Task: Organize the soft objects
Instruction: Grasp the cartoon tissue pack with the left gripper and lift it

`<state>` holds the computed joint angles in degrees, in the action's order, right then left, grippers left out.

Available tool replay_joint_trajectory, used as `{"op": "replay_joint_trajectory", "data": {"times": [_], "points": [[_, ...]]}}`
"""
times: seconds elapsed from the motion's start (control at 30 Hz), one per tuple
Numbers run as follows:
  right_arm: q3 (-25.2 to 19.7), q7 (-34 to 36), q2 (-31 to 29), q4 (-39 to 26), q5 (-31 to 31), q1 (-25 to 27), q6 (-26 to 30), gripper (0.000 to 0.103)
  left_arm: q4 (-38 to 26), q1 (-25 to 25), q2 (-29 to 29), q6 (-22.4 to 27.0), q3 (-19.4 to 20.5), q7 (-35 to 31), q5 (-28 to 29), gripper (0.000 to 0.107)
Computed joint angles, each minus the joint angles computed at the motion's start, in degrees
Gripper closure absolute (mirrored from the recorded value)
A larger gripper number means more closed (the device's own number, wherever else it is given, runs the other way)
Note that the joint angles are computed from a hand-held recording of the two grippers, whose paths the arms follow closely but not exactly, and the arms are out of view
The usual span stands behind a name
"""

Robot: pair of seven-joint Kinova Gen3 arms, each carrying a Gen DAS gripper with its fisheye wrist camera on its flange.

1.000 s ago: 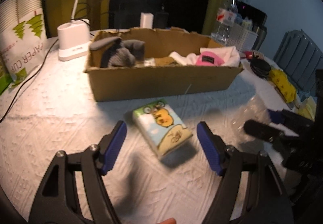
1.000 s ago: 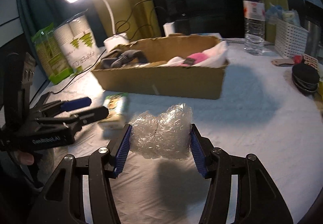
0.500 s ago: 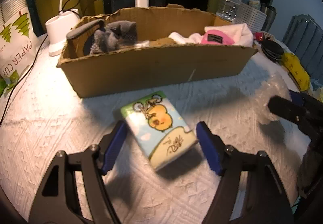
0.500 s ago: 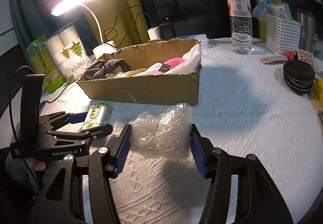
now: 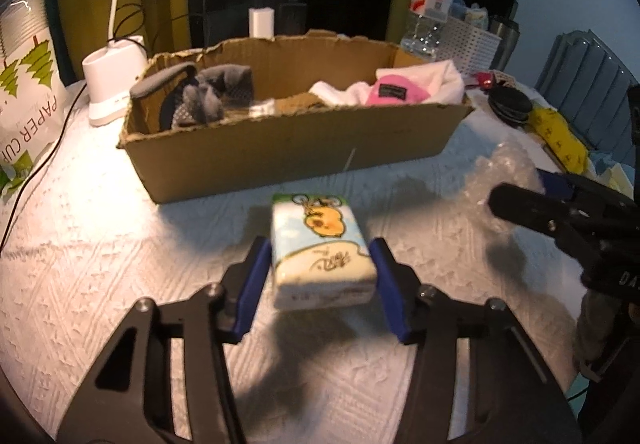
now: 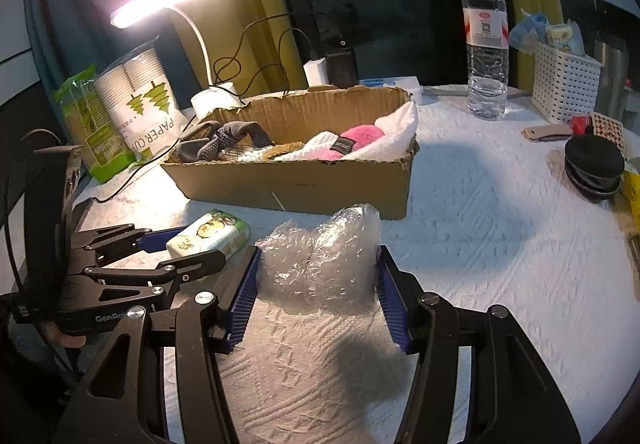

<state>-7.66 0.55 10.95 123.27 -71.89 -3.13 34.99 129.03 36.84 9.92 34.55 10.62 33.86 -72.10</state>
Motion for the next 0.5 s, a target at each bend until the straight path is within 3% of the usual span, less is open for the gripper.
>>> {"op": "replay_joint_trajectory", "data": {"times": [0.27, 0.5], "points": [[0.0, -0.6, -2.8, 0.9, 0.0, -1.6, -0.8, 0.045, 2.2, 0.6, -3.1, 1.2, 2.0, 3.2, -2.6, 0.056], [0.7, -1.5, -5.0, 1.2, 0.0, -3.1, -1.1, 0.045, 2.4, 0.9, -5.7, 5.2, 4.8, 3.1, -2.2, 0.056]]}}
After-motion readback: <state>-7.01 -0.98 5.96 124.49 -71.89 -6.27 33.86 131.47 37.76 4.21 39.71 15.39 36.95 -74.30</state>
